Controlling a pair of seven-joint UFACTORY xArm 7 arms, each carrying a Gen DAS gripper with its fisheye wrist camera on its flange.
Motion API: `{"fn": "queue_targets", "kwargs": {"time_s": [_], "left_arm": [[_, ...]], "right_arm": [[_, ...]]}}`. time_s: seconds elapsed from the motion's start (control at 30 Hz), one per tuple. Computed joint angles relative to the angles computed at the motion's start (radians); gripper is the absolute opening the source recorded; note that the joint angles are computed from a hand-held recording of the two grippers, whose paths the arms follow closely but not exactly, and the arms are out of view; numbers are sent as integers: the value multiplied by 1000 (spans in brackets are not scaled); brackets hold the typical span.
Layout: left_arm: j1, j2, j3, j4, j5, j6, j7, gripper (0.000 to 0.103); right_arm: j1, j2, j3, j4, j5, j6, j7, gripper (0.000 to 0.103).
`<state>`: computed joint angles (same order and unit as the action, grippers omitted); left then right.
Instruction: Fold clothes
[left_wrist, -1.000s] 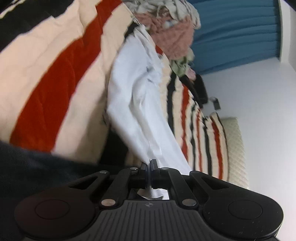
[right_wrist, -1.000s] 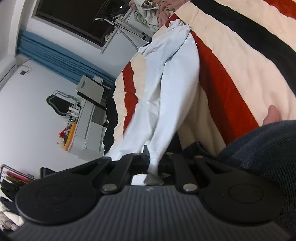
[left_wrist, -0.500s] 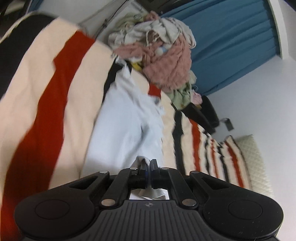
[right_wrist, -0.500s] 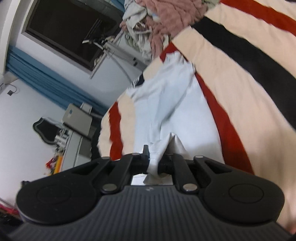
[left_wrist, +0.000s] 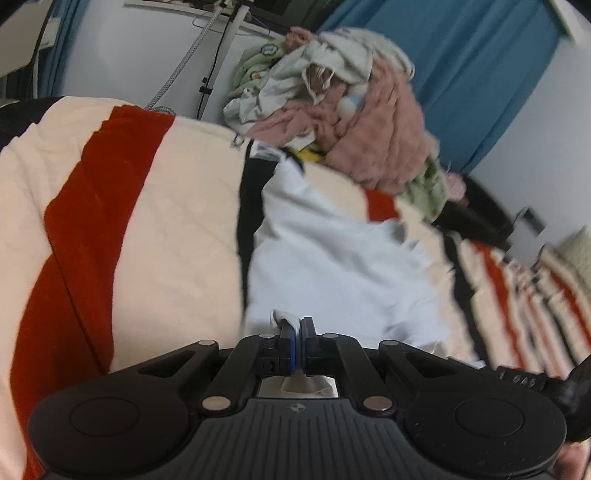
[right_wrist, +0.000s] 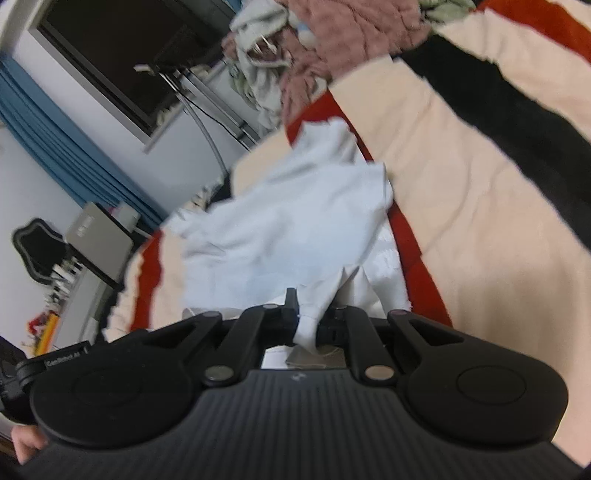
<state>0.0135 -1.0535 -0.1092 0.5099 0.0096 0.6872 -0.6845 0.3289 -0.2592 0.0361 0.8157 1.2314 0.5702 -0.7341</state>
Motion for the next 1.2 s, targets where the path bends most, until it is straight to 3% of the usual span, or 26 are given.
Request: {"fn": "queue_targets", "kwargs": {"time_s": [0.1,0.13,0.2,0.23,0.27,0.37,0.63,0.8,0.97,1.07,1.2], "left_arm": [[2,11,-9,-29,17,-25,13,4],[3,8,-16,-32,23,-25,14,4],[5,-2,-33,-31,39,-17,15,7],[6,-12,-47,-21,49,0,15,13],[3,-24,-57,-10,54,20,13,24],[-13,-68,-88,30,67,95,6,47],[-59,-219,-206,154,91,300,-37,72],[-81,-282,-290,248,92,432,-49,77],[-104,-380,-350,280,39,519,-112,80],[-113,-422,-385,281,11,562,-136,80],[-149,-462,-383,234,-64,587,-185,80]], "right_arm": [[3,14,11,-6,-20,-13,-17,10],[3,3,9,-11,-27,-6,-19,15],[2,-33,2,-28,-43,19,-3,40],[5,-56,-3,-39,-42,29,-4,63],[9,-83,-11,-53,-34,36,-10,77],[19,-182,-8,-99,-58,4,-1,78],[45,-521,-1,-260,-239,-56,106,78],[30,-798,34,-389,-383,-36,217,78],[-9,-1060,62,-497,-510,50,365,78],[-13,-1149,53,-533,-557,100,449,78],[-4,-1170,37,-552,-606,124,534,78]]}}
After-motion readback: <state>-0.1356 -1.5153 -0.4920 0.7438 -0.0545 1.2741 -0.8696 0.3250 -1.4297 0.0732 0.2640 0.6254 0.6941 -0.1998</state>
